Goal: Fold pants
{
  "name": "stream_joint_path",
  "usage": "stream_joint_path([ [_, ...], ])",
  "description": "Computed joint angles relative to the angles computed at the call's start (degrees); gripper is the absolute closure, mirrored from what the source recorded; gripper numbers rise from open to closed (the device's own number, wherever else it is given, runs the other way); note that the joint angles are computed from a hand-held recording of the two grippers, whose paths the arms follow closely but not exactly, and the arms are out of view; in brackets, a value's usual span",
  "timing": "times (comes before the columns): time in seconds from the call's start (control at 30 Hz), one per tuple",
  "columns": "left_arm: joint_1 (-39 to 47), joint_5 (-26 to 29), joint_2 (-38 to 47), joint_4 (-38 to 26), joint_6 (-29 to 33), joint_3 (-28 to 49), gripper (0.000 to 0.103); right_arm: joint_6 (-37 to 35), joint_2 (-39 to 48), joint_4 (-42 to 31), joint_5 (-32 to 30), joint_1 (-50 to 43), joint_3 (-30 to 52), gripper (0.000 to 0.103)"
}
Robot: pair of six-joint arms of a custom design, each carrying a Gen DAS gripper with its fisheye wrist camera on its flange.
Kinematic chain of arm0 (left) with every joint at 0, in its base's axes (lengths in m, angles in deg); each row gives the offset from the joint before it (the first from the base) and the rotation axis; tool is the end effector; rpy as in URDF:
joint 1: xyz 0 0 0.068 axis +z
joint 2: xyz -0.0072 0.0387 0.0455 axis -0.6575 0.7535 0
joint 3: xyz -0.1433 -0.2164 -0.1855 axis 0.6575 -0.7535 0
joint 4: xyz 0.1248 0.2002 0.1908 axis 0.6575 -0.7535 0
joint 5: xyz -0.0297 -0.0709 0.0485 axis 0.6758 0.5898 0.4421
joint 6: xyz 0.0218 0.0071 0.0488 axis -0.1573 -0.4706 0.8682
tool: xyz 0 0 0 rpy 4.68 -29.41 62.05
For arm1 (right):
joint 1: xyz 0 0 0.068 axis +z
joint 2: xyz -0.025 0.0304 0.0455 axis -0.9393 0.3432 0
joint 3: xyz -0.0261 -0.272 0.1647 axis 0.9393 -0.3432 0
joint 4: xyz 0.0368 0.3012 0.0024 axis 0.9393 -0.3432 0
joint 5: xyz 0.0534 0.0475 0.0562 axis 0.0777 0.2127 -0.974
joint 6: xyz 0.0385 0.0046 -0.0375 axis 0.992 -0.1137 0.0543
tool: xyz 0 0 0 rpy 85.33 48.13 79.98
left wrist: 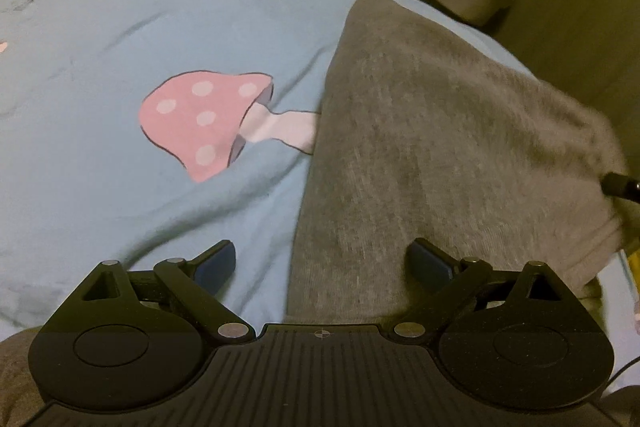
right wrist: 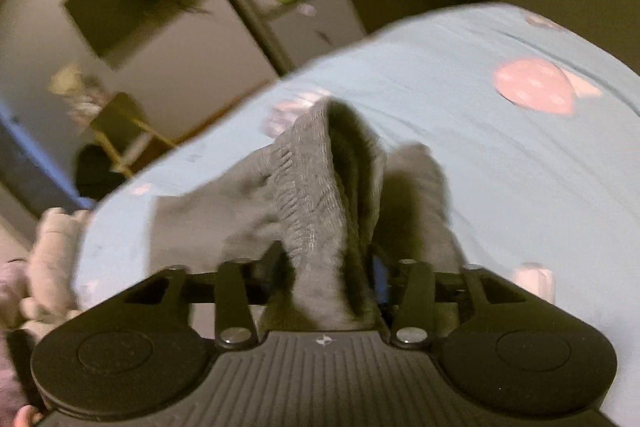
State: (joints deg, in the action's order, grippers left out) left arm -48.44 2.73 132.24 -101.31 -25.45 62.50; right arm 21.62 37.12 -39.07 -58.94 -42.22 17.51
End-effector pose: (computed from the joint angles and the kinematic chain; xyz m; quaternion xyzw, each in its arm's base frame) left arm 0.3658 -0.0578 0.1896 0.0507 0.9421 -0.1786 0.2791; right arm 0.2380 0.1132 0.2303 0.2376 0.8859 0.1290 0.3770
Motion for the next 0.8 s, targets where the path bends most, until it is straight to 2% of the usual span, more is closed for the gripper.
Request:
stream_joint_path([
  [0.13, -0.2, -0.8, 0.5, 0.2, -0.6, 0.3, 0.002, 1.2, -1.7, -2.3, 5.2, 2.8, -0.3, 0.035],
  [0.2, -0.8, -1.4, 0.6, 0.8, -0.5, 0.1, 0.002, -0.4, -1.2, -2.2, 7.2, 5.2, 0.0, 0.033],
  [0.3, -1.4, -2.2, 1.1, 1.1, 0.0, 0.3, 0.002, -3.1, 3.8, -2.6, 9.2, 8.0, 2.5, 0.032],
  [0.4, -1.3, -2.2, 1.3, 0.9, 0.5, 0.5, 0.002, -2.0, 8.7, -6.1, 10.5, 8.8, 4.6, 0.032],
  [0.43, -1.3, -2.2, 1.0, 0.6, 0.5, 0.4, 0.001, -1.4, 10.2, -6.7, 10.2, 8.6, 4.7, 0.029],
  [0.63, -2.3, -4.3, 1.4, 0.2, 1.0, 0.9, 0.000, 0.2, 10.7, -1.3, 7.9, 6.4, -0.1, 0.007],
  [0.7, -2.3, -4.3, 0.7, 1.0, 0.5, 0.4, 0.000, 2.0, 9.2, 0.9, 6.9, 5.8, -1.8, 0.007],
  [0.8, -1.6, -5.0, -1.7, 4.4, -2.4, -1.7, 0.001, 5.6, 6.2, 1.6, 11.1, 8.7, -4.0, 0.006],
])
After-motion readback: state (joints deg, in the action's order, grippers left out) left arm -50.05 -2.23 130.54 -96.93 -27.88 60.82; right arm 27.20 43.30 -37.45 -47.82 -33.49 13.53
